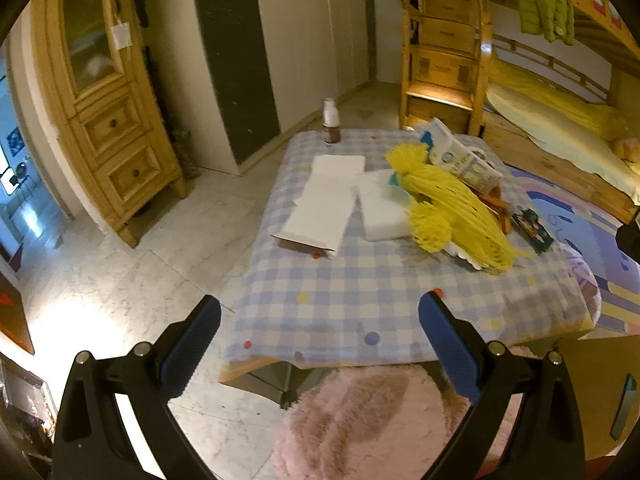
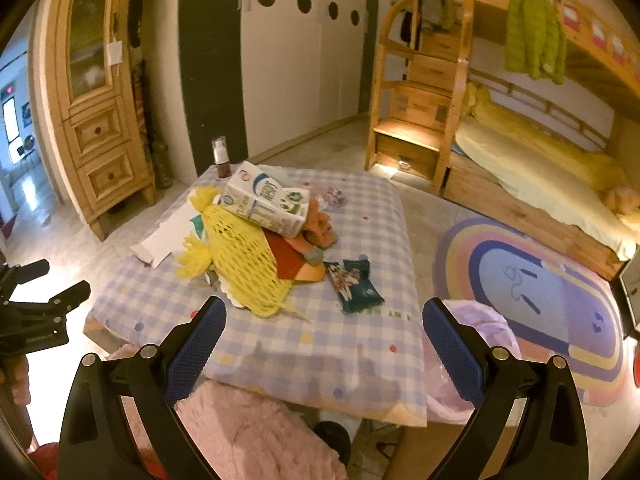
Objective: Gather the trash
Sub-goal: 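Reach the right tool to the green snack wrapper and grasp it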
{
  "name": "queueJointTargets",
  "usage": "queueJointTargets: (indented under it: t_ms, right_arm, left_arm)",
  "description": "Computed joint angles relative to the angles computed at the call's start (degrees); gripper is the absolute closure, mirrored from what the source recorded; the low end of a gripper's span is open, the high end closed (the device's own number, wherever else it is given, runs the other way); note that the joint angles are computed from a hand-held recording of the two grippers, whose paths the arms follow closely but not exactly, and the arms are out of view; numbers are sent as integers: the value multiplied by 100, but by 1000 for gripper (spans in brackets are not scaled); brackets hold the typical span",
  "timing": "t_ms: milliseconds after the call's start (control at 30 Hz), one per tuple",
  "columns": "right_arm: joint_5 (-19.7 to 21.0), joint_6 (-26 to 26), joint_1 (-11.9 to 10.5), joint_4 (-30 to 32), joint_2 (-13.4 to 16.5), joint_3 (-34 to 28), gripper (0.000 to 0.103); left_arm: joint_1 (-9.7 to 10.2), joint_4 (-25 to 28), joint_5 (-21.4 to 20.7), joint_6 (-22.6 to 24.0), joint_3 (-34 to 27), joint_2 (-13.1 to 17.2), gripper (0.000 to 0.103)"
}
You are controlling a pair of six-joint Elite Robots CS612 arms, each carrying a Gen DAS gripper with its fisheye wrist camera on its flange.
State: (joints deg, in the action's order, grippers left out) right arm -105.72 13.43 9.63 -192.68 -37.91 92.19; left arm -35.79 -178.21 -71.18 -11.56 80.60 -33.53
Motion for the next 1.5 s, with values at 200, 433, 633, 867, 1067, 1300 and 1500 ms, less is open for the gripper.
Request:
queueJointTargets:
  t_ms: [200, 433, 633, 867, 1067, 1300, 1500]
  right_arm:
    - [220, -303, 2, 58, 106, -257, 5]
    - [212, -495, 49, 86, 171, -425, 5]
    - [402, -491, -11, -179, 262, -345, 5]
    - [46, -386, -40, -166, 378, -281, 5]
    - [85, -391, -161, -211, 456, -184, 7]
    - [123, -405, -277, -200, 623, -265, 11]
    - [219, -519, -359, 165, 770, -566, 42]
  left_arm:
    - [31, -209, 335, -269, 218, -96, 7]
    - [71, -71, 505, -345, 362, -179, 7]
    - [127, -158, 102, -488, 354, -127, 7]
    - [100, -483, -188, -166, 98, 96, 7]
    - [107, -440, -476, -15, -236, 315, 7]
    - [64, -300, -294, 173, -634, 539, 7]
    - [43, 173, -257, 353, -948, 666, 7]
